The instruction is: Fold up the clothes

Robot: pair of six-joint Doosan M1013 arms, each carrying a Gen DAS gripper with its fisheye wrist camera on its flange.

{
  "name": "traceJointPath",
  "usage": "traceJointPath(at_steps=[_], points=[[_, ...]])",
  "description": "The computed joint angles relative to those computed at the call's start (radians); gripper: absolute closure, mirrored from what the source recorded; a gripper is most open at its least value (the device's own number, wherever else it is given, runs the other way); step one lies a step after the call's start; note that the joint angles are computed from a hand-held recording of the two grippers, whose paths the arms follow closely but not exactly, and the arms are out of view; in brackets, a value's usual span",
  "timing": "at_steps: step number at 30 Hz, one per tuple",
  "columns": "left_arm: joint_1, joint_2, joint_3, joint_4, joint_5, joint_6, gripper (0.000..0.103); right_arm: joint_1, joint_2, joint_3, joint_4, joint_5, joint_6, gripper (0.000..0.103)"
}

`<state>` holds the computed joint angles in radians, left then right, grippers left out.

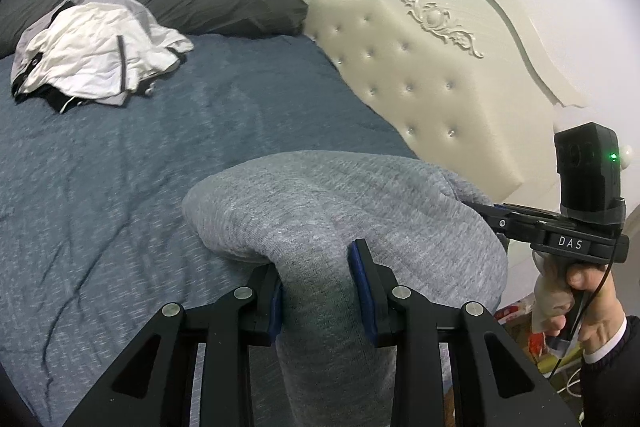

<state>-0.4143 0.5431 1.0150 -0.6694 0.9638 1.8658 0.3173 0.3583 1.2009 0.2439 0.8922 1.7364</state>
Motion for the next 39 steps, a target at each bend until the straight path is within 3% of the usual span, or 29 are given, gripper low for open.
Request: traceJointPath(at_steps=[22,39], points=[[-0.127,0.132,-0.254,0.08,0.046,-0.132,0.07,-0.152,-0.084,0.066,0.045,-0.004,-0.085,0.085],[-0.206,0.295,-0.52,0.139,0.097,-0.222,0.07,-0.267,-0.11,0.123,0.071,-0.048,-0.13,0.085]])
